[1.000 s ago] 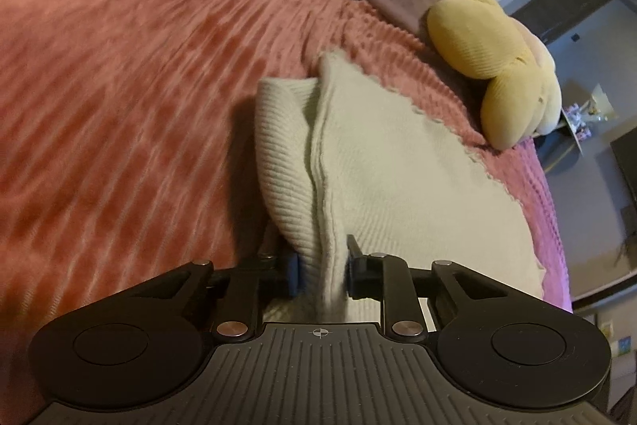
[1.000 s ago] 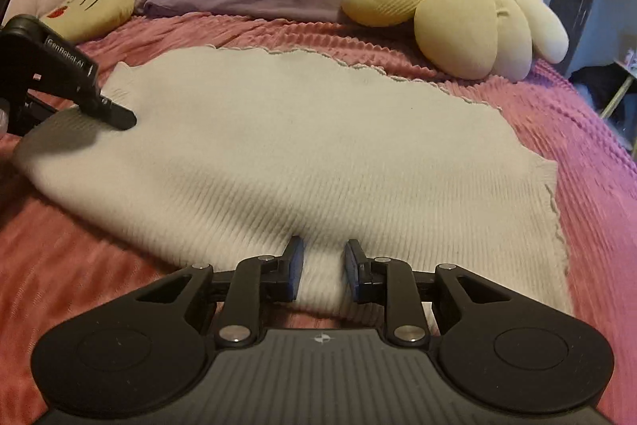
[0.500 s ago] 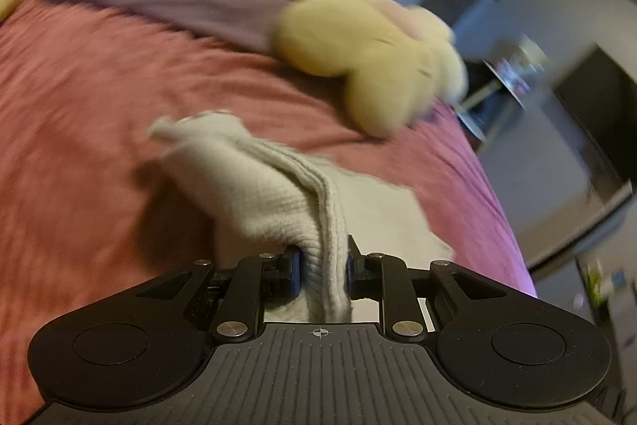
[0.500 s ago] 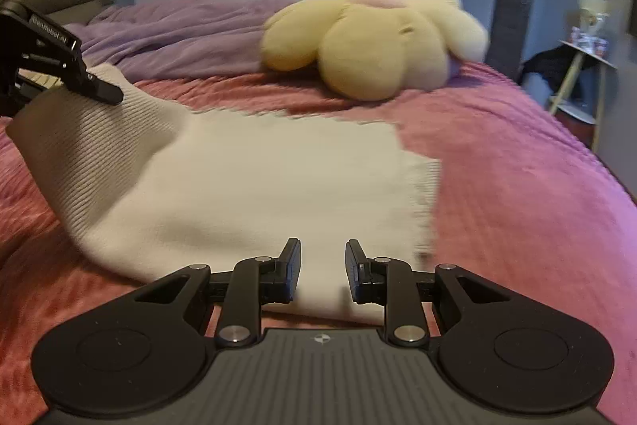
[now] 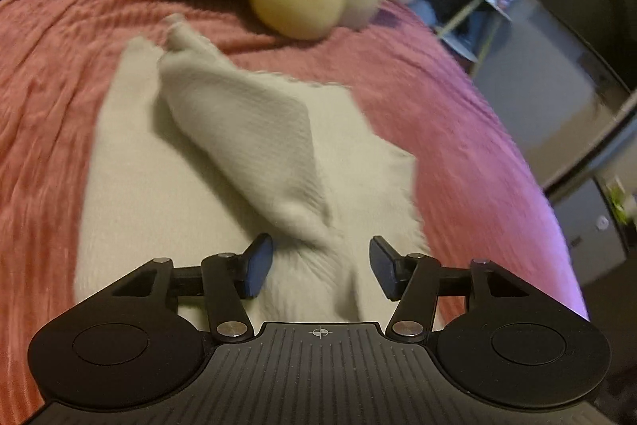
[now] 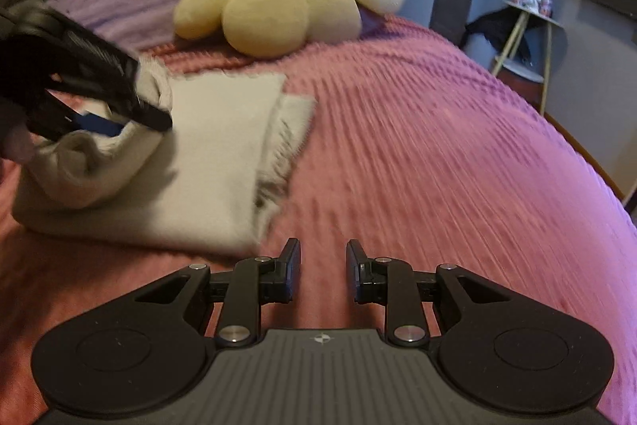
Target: Fold small clothes
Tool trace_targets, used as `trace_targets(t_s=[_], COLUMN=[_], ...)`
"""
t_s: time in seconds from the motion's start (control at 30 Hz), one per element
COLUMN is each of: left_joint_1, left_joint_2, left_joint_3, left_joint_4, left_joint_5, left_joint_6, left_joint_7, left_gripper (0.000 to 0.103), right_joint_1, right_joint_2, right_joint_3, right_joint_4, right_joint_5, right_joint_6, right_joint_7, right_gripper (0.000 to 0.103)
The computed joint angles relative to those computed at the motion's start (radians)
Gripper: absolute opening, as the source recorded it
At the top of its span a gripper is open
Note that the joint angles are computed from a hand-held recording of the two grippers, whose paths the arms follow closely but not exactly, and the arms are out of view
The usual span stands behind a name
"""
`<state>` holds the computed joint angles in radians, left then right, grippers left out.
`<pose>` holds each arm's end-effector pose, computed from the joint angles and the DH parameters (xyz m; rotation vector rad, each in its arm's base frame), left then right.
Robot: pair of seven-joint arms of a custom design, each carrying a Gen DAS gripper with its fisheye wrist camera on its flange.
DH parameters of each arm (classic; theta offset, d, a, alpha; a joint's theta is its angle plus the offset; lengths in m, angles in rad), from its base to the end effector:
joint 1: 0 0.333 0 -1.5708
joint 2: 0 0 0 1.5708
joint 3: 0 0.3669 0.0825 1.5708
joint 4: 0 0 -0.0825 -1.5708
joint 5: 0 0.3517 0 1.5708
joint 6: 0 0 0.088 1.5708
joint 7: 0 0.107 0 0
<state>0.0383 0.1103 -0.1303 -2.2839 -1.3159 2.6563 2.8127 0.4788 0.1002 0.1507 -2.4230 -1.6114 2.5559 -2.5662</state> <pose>0.5197 -0.0195 0.3921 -1.8228 2.2204 -1.1527 0.3713 0.2874 0.3392 -1.6747 1.8577 -0.8844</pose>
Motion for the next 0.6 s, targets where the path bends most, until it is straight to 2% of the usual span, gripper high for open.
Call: trace_targets(t_s=[0.07, 0.13, 0.2, 0.27, 0.3, 0.33, 0.4, 0.47, 0.57, 0.6], left_joint_1=[0.02, 0.039, 0.053, 0.06, 0.06, 0.061, 0.063, 0.058, 0.049, 0.047], left_joint_2=[-0.056, -0.113, -0.173, -0.204, -0.207, -0.202, -0.167, -0.125, -0.088, -0.091], left_joint_3=[0.013, 0.041, 0.069, 0.084, 0.084, 0.082, 0.081, 0.076, 0.064, 0.06], left_joint_4=[-0.03, -0.068, -0.117, -0.157, -0.171, -0.176, -0.176, -0.166, -0.165, -0.173], left_joint_5=[-0.032, -0.088, -0.139, -0.204, -0.238, -0.237, -0.168, -0.133, -0.108, -0.153], left_joint_6=[-0.046, -0.092, -0.089, -0.04, 0.012, 0.051, 0.107, 0.137, 0.189, 0.203], left_joint_7=[0.058, 0.103, 0.153, 0.222, 0.252, 0.249, 0.163, 0.098, 0.103, 0.163], left_gripper=[0.065, 0.075, 0.075, 0.077, 0.077, 0.077, 0.077, 0.077, 0.076, 0.076], right_joint_1=[-0.001, 0.003, 0.007, 0.014, 0.017, 0.021, 0.027, 0.033, 0.034, 0.033], right_joint_2=[-0.002, -0.005, -0.011, -0.017, -0.02, -0.019, -0.016, -0.014, -0.011, -0.011], right_joint_3=[-0.001, 0.002, 0.005, 0.011, 0.014, 0.016, 0.019, 0.022, 0.022, 0.021], right_joint_4=[-0.011, -0.017, -0.02, -0.017, -0.015, -0.008, 0.007, 0.023, 0.047, 0.054], right_joint_5=[0.005, 0.013, 0.006, 0.006, 0.0, -0.003, -0.015, -0.03, -0.06, -0.065], right_joint_6=[0.0, -0.015, -0.023, -0.033, -0.035, -0.039, -0.041, -0.041, -0.022, -0.011], right_joint_7=[0.003, 0.0, 0.018, 0.032, 0.037, 0.038, 0.034, 0.038, 0.045, 0.044], right_gripper=[0.025, 0.025, 0.026, 0.027, 0.028, 0.028, 0.029, 0.029, 0.029, 0.03])
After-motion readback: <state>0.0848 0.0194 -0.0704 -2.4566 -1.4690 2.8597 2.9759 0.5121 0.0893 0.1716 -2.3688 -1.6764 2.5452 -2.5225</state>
